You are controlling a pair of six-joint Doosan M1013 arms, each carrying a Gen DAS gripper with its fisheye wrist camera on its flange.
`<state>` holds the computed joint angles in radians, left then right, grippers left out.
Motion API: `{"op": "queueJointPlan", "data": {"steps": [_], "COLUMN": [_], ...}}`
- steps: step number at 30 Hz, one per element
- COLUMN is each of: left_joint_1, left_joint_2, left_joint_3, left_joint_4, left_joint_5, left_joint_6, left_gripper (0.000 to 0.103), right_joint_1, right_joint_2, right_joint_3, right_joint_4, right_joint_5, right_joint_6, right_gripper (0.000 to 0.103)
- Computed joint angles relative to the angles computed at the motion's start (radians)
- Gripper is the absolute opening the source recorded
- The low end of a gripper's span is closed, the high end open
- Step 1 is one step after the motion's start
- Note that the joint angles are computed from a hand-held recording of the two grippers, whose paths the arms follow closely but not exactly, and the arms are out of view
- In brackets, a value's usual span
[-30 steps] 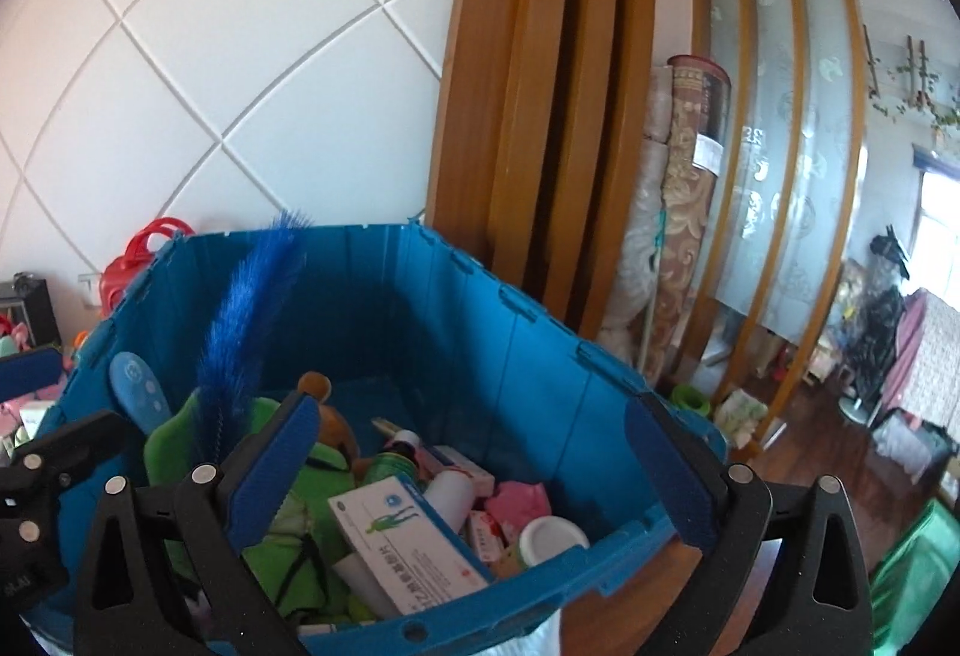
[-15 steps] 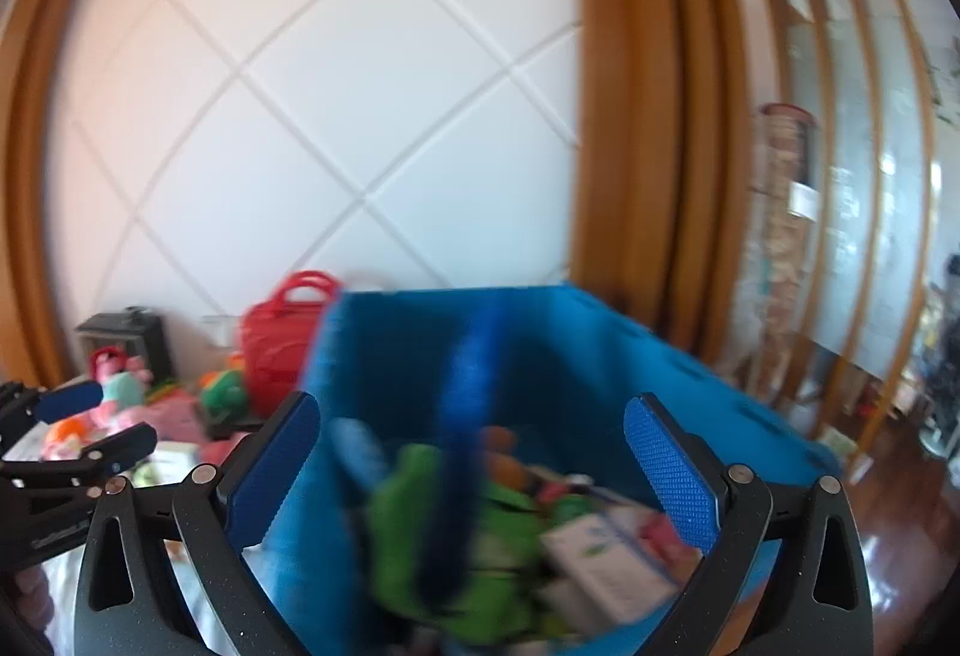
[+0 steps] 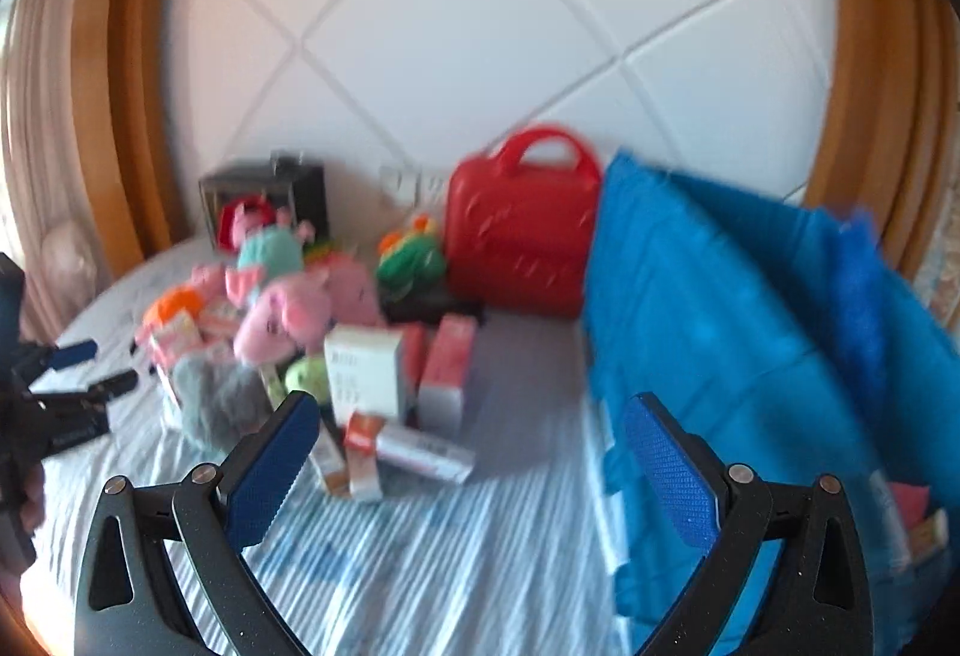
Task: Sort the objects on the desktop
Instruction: 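Move both open tools back over the pile of objects, then grasp the grey plush toy with the left tool while the right tool grasps the white box with orange end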
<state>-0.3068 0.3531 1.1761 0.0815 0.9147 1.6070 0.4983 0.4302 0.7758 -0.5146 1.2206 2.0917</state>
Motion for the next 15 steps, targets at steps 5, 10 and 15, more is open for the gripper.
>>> {"op": "queueJointPlan", "data": {"steps": [5,10,15], "left_joint_1": [0.026,0.003,-0.023], "left_joint_2": [0.047,0.115,0.220], "left_joint_3": [-0.007,-0.087,-0.218], "left_joint_4": [-0.044,-0.075,-0.054], "left_joint_5": [0.063,0.101,0.196], "left_joint_6": [0.032,0.100,0.119], "left_gripper": [0.062,0.062,0.062], "right_joint_1": [-0.033,-0.055,-0.086], "right_joint_2": [0.075,0.124,0.175], "right_joint_3": [-0.020,-0.053,-0.111], "right_joint_4": [0.144,0.188,0.220], "right_joint_5": [0.112,0.174,0.206], "right_joint_6": [-0.047,-0.111,-0.148], "right_gripper": [0.103,0.103,0.103]}}
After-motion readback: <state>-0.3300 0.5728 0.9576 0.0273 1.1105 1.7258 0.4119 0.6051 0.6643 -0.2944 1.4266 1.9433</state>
